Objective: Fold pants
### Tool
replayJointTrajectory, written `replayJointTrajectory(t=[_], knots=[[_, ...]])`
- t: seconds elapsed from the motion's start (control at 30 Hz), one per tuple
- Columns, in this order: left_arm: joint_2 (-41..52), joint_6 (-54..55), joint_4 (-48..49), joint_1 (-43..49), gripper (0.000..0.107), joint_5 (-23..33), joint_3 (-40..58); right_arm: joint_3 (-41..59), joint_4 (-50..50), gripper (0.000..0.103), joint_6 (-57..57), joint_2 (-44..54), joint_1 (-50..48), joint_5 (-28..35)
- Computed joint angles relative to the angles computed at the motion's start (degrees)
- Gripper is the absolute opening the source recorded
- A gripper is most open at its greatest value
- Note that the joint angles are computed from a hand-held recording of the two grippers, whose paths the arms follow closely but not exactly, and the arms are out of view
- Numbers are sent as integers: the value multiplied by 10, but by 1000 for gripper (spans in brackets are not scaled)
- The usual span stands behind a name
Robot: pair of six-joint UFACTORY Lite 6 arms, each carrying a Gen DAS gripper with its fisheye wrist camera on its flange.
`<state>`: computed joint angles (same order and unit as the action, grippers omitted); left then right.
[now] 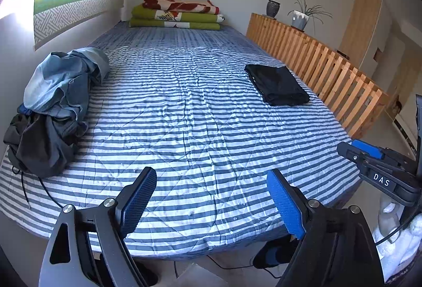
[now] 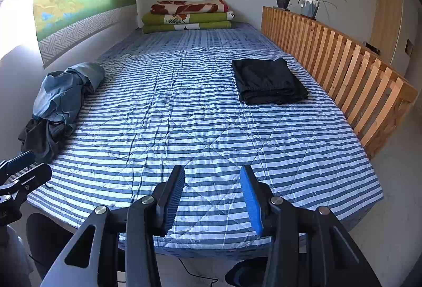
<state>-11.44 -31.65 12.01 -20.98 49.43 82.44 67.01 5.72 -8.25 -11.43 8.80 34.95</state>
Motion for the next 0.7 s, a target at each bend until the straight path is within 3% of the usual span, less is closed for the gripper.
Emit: replayJointTrajectory(t=[0.7], knots=[[28, 7, -3, 9, 89, -13, 11, -5, 0, 40, -3, 11, 6, -12]])
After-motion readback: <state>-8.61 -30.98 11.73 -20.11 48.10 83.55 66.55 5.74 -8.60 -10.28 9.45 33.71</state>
